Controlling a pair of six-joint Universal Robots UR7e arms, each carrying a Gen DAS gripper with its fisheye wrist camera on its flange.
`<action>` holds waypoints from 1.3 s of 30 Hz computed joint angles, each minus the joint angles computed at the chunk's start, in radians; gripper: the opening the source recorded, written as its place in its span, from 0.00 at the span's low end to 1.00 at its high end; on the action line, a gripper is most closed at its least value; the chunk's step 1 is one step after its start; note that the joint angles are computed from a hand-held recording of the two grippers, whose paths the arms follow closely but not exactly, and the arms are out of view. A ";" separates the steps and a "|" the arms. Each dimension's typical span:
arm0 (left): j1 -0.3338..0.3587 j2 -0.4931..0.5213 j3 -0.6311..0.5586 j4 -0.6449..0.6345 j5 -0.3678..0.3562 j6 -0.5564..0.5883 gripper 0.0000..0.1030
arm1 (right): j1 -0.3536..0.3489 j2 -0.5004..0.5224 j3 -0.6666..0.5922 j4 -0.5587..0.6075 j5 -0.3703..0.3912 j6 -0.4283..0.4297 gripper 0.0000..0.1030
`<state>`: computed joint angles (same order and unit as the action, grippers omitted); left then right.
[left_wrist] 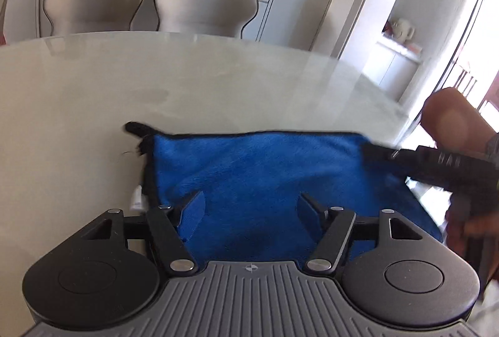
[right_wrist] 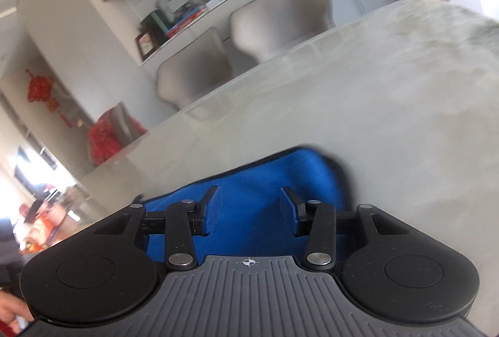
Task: Fold towel
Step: 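Press and smooth the folded blue towel with both grippers open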
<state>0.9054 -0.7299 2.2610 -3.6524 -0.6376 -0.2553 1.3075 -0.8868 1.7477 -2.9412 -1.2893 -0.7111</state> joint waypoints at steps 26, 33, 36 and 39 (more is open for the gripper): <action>0.000 0.012 -0.106 0.062 0.144 -0.037 0.74 | 0.052 -0.100 0.102 0.176 -0.038 -0.157 0.52; -0.030 -0.005 -0.103 0.356 0.242 -0.273 0.77 | 0.053 -0.124 0.175 0.161 -0.085 -0.226 0.55; -0.032 -0.031 -0.093 0.489 0.261 -0.364 0.80 | 0.042 -0.131 0.170 0.137 -0.084 -0.193 0.55; -0.031 -0.052 -0.071 0.524 0.266 -0.429 0.81 | 0.040 -0.136 0.171 0.078 -0.112 -0.184 0.55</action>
